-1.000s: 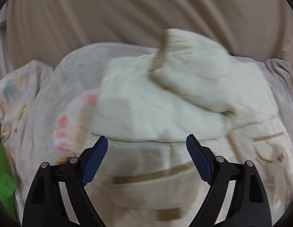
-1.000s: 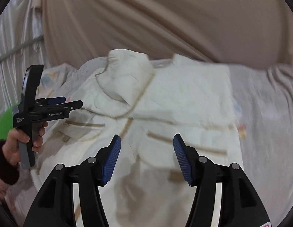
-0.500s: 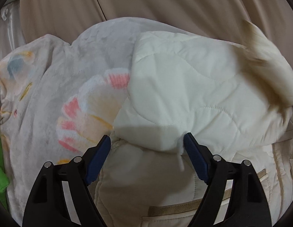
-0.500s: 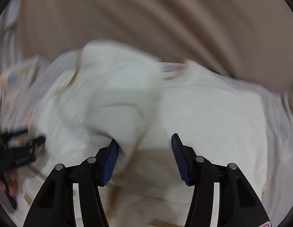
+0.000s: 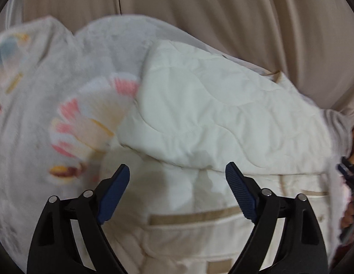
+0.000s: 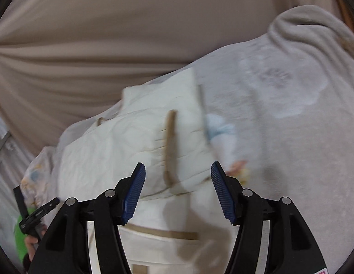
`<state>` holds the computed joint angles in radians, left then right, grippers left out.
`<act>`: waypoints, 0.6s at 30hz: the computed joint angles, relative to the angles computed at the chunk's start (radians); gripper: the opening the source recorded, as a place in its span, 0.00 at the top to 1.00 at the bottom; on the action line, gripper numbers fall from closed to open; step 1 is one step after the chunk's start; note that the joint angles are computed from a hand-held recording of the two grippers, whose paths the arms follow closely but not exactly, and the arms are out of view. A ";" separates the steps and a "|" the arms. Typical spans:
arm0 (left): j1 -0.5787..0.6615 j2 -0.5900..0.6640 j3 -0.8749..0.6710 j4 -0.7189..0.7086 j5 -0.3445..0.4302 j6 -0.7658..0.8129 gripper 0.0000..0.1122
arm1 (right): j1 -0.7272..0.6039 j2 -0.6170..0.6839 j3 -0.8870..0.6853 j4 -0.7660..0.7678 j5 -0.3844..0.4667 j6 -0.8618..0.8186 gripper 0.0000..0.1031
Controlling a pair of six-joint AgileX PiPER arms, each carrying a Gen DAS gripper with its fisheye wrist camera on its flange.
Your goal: Fold large clothes
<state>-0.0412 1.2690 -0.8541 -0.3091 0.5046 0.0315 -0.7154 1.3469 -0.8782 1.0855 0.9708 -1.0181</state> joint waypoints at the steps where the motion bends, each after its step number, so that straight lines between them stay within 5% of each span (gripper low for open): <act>1: 0.019 0.013 -0.004 -0.080 0.022 0.058 0.25 | 0.044 0.007 -0.004 -0.003 -0.020 0.009 0.38; 5: 0.056 0.090 -0.034 -0.184 0.038 0.099 0.32 | 0.215 0.031 0.013 -0.045 -0.159 0.081 0.37; 7: 0.039 0.113 -0.063 -0.114 0.020 0.022 0.56 | 0.268 0.070 -0.011 -0.058 -0.199 0.122 0.56; 8: 0.030 0.118 -0.078 -0.069 0.015 -0.026 0.66 | 0.303 0.076 -0.033 -0.085 -0.217 0.161 0.78; 9: 0.021 0.118 -0.092 -0.021 0.008 -0.078 0.70 | 0.333 0.069 -0.052 -0.111 -0.233 0.191 0.90; 11: -0.001 0.101 -0.112 0.081 -0.015 -0.170 0.79 | 0.336 0.002 -0.070 -0.043 -0.193 0.134 0.92; 15: -0.090 0.066 -0.119 0.469 -0.068 -0.505 0.81 | 0.256 -0.190 -0.070 0.242 -0.008 -0.104 0.93; 18: -0.134 0.133 -0.137 0.631 -0.056 -0.638 0.81 | 0.286 -0.185 -0.041 0.284 -0.102 -0.168 0.93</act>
<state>-0.1748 1.4016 -0.9912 0.3221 0.4490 -0.6070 -0.4291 1.1616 -0.9197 1.3699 0.8692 -1.1861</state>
